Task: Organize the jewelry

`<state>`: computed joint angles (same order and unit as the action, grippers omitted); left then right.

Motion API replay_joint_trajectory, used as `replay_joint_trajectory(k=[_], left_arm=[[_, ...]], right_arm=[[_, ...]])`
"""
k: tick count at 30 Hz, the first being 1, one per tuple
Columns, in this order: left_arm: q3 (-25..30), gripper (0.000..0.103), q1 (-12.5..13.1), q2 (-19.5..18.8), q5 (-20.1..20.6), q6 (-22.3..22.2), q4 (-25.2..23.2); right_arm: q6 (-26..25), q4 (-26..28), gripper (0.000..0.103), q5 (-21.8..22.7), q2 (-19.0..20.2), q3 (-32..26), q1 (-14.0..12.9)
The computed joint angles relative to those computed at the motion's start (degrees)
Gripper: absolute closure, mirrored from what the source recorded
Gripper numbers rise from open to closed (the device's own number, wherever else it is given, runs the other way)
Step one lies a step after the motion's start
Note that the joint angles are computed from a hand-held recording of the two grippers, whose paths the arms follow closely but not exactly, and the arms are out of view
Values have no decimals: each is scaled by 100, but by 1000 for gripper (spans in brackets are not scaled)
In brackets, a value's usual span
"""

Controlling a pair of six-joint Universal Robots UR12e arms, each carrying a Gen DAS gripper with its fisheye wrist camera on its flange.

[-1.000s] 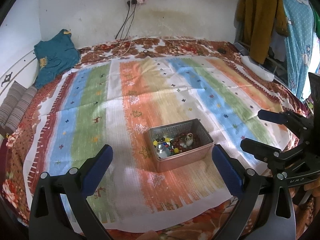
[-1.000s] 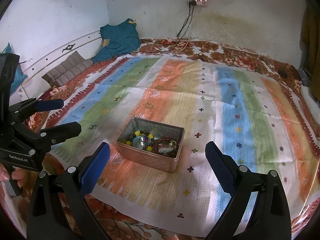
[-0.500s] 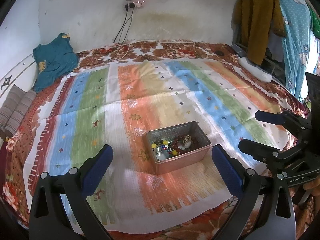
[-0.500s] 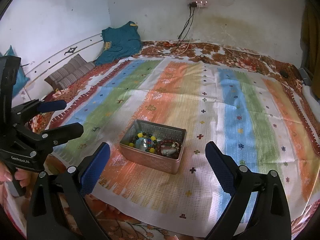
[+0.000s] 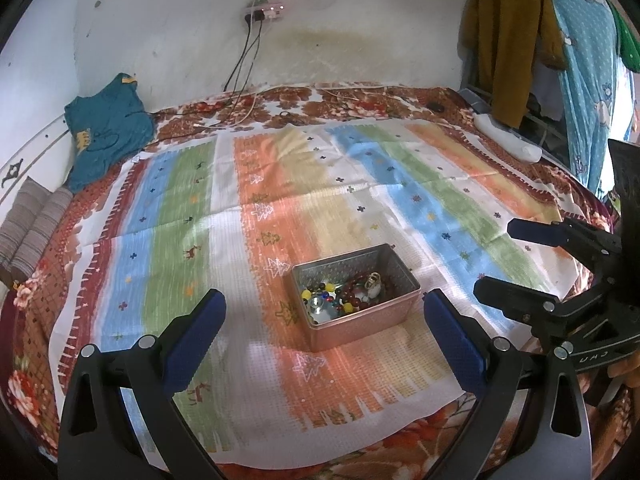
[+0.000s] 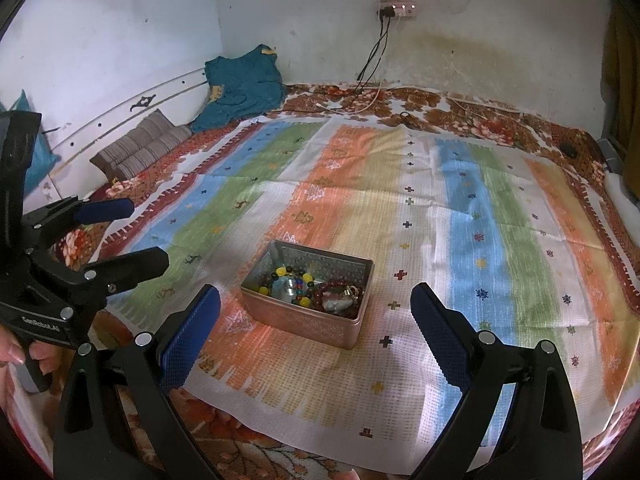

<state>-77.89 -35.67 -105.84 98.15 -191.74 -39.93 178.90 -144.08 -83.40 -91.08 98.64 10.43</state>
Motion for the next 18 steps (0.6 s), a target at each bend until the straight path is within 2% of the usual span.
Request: replay_joint_trajectory(k=[9, 18], left_arm=[[-5, 6, 2, 2, -31, 23, 66], [-39, 6, 40, 14, -243, 62, 95]], right_arm=[[-13, -42, 5, 6, -7, 21, -3], [-41, -53, 5, 35, -27, 40, -17]])
